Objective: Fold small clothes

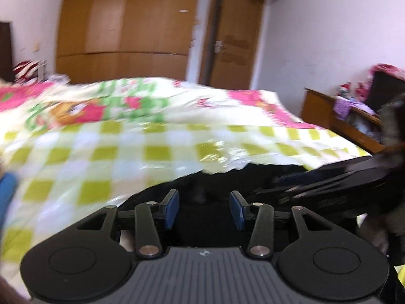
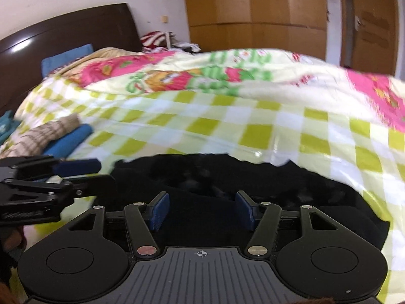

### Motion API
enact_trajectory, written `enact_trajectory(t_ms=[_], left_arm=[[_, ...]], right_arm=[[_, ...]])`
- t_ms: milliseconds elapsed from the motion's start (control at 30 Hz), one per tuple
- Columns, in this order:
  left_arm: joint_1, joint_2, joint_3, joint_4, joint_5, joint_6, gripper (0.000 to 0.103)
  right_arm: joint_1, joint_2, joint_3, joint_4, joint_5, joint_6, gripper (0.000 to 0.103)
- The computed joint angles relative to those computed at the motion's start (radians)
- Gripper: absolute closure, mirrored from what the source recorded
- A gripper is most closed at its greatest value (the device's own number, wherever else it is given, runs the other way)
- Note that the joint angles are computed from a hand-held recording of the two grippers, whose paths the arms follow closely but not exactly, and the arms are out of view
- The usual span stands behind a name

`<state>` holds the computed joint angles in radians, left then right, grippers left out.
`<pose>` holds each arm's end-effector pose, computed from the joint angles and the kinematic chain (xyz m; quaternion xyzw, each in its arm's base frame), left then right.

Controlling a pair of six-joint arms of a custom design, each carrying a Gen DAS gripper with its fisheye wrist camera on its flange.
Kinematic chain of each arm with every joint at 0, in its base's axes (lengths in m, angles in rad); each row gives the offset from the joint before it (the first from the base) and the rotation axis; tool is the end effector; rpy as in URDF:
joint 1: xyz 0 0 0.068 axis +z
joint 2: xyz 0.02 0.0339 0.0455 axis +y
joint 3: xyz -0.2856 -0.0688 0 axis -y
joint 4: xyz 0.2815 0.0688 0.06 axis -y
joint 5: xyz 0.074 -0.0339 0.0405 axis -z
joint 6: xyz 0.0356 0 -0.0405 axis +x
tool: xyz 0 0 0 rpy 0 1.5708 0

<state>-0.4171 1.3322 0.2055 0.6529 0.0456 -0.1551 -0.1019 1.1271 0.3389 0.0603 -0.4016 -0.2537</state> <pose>0.2052 -0.0927 0.1126 0.1232 0.8442 -0.1658 0.4946 0.2184 -0.0083 0.1431 -0.1492 0.8854 0.1082 0.4267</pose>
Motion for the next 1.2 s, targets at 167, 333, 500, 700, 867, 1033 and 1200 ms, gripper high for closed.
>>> enact_trajectory(t_ms=[167, 333, 500, 700, 867, 1033, 1200], left_arm=[[0.027, 0.36, 0.141, 0.059, -0.019, 0.05, 0.047], [0.068, 0.416, 0.113, 0.16, 0.014, 0.112, 0.052], [0.039, 0.299, 0.046, 0.142, -0.034, 0.072, 0.052], [0.015, 0.411, 0.087, 0.154, -0.093, 0.114, 0.051], [-0.003, 0.314, 0.087, 0.037, -0.124, 0.144, 0.052], [-0.043, 0.216, 0.06, -0.082, -0.177, 0.103, 0.052], [-0.085, -0.125, -0.035, -0.358, -0.166, 0.055, 0.052]], right_arm=[[-0.17, 0.363, 0.082, 0.175, -0.115, 0.015, 0.052], [-0.366, 0.508, 0.182, 0.101, -0.39, -0.021, 0.072], [-0.537, 0.354, 0.131, -0.046, -0.501, -0.122, 0.066], [-0.664, 0.5, 0.191, -0.026, -0.523, -0.107, 0.085], [-0.711, 0.542, 0.262, -0.121, -0.559, -0.084, 0.093], [-0.705, 0.4, 0.191, -0.111, -0.36, -0.106, 0.087], [-0.84, 0.21, 0.18, -0.475, -0.439, -0.37, 0.075]])
